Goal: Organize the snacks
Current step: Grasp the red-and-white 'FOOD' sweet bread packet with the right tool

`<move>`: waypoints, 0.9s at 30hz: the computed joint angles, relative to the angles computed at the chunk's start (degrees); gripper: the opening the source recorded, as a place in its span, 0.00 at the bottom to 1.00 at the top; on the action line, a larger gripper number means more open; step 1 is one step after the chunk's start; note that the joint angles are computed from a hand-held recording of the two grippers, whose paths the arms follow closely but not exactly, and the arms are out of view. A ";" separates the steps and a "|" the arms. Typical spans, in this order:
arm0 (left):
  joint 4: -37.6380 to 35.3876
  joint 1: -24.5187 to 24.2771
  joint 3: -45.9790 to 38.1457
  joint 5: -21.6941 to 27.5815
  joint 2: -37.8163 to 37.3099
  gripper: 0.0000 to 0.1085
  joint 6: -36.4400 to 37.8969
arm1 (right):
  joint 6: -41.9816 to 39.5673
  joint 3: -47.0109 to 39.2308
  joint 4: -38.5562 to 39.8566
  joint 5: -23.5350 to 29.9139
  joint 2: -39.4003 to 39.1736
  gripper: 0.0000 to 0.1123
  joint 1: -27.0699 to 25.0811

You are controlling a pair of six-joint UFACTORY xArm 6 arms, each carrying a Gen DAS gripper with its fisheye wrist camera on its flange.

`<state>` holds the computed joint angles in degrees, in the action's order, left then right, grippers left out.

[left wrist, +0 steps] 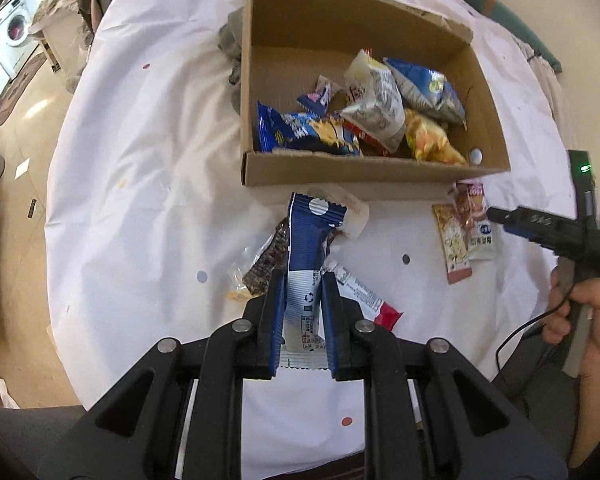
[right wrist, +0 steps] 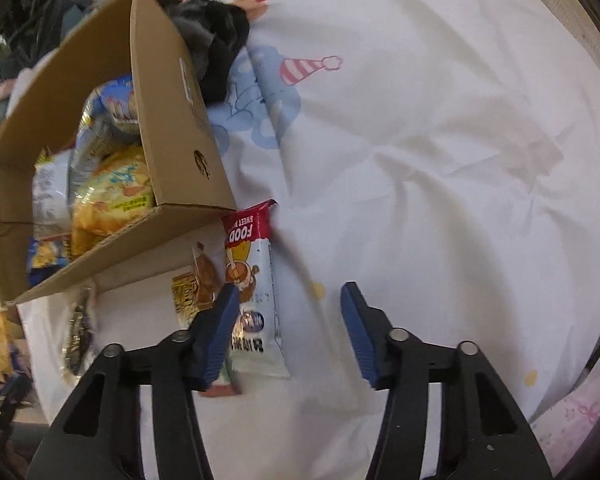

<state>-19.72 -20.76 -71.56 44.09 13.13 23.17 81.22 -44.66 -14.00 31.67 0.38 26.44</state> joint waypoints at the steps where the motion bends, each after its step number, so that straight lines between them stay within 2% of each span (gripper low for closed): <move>1: -0.11 -0.03 -0.93 0.29 0.60 0.13 -0.34 | -0.55 -0.91 0.07 0.46 0.91 0.44 0.06; 4: -0.68 -0.10 -1.63 0.47 1.11 0.13 -0.79 | -1.53 -5.23 -1.53 4.88 4.40 0.44 0.88; 7: -1.09 -0.08 -1.73 0.66 1.10 0.13 -0.50 | -2.40 -7.59 -2.00 6.56 6.47 0.44 1.25; 9: -0.99 -0.18 -1.82 0.55 1.12 0.13 -0.57 | -2.78 -8.65 -2.36 7.06 7.78 0.49 1.47; 12: -1.06 -0.30 -1.61 0.43 0.89 0.13 -0.54 | -4.41 -11.04 -3.17 9.51 9.89 0.52 2.35; 14: -0.85 -0.36 -1.41 0.11 0.81 0.13 -0.85 | -5.62 -12.73 -4.13 12.18 11.09 0.47 3.24; 16: -0.44 -0.28 -1.47 0.00 0.95 0.14 -1.51 | -5.87 -13.55 -5.26 13.61 11.47 0.34 4.12; 17: -0.40 -0.29 -1.49 0.06 0.99 0.13 -1.71 | -6.17 -12.38 -5.22 11.45 10.77 0.28 4.16; 18: -0.45 -0.19 -1.58 0.23 1.07 0.13 -1.92 | -7.89 -10.76 -2.79 7.70 10.08 0.28 3.91; 19: -0.38 -0.16 -1.59 0.20 1.08 0.14 -2.10 | -8.51 -10.41 -1.88 6.34 10.18 0.28 4.22; 21: 0.08 -0.15 -1.44 -0.13 1.07 0.13 -2.47 | -9.07 -11.45 -2.94 8.18 10.53 0.28 5.47; 24: 0.41 -0.13 -1.28 -0.24 1.10 0.13 -2.91 | -10.47 -8.61 -0.28 1.96 9.11 0.28 6.14; 27: 0.69 -0.25 -1.18 -0.35 1.11 0.13 -3.21 | -14.72 -8.46 1.86 -1.28 9.38 0.28 7.41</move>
